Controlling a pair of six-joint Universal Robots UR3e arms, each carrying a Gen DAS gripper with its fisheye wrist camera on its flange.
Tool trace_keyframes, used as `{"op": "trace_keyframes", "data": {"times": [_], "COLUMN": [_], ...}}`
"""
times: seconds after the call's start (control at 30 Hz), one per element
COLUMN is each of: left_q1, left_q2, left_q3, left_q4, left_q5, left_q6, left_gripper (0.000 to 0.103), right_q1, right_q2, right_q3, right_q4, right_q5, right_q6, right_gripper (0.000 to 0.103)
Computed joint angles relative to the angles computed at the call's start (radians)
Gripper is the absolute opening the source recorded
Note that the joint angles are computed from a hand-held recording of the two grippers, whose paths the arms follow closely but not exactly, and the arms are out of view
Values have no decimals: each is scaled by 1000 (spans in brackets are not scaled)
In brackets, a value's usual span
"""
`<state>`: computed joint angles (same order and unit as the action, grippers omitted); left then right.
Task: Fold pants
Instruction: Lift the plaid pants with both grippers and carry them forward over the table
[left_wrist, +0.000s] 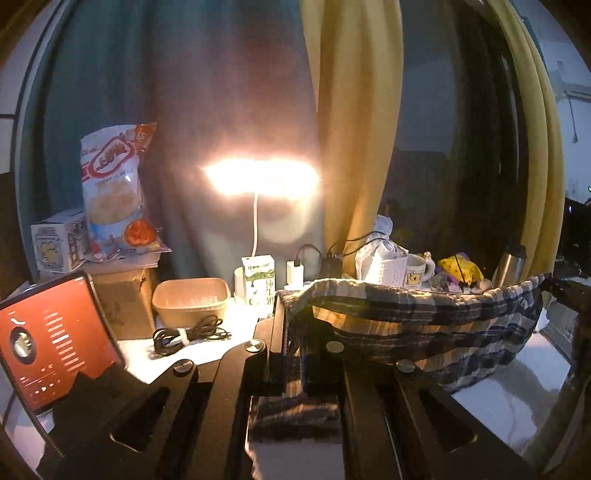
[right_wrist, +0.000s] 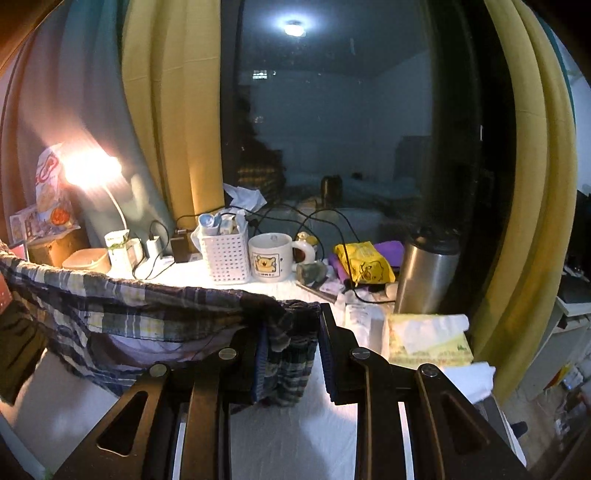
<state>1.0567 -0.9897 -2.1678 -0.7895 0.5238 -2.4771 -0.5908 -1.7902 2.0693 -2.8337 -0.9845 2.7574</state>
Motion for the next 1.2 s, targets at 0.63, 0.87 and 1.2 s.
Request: {"op": "trace_keyframes", "data": {"times": [0.63, 0.87, 1.2], "left_q1": [-413, -518, -624], "left_q2": [-628, -847, -1182], "left_q3": [339, 530, 913], "left_q4": [428, 397, 278], "left_q5": [406, 527, 663], "left_q6": [-278, -330, -372], "left_gripper": [3, 3, 3], "right_q1": [237, 285, 352], "right_q2": [576, 806, 1090], "right_q3": [-556, -804, -1179], "right_q4": [3, 85, 245], "right_q5": [-215, -266, -357], "right_q6": [127, 141, 156], "right_gripper": [26, 26, 26]}}
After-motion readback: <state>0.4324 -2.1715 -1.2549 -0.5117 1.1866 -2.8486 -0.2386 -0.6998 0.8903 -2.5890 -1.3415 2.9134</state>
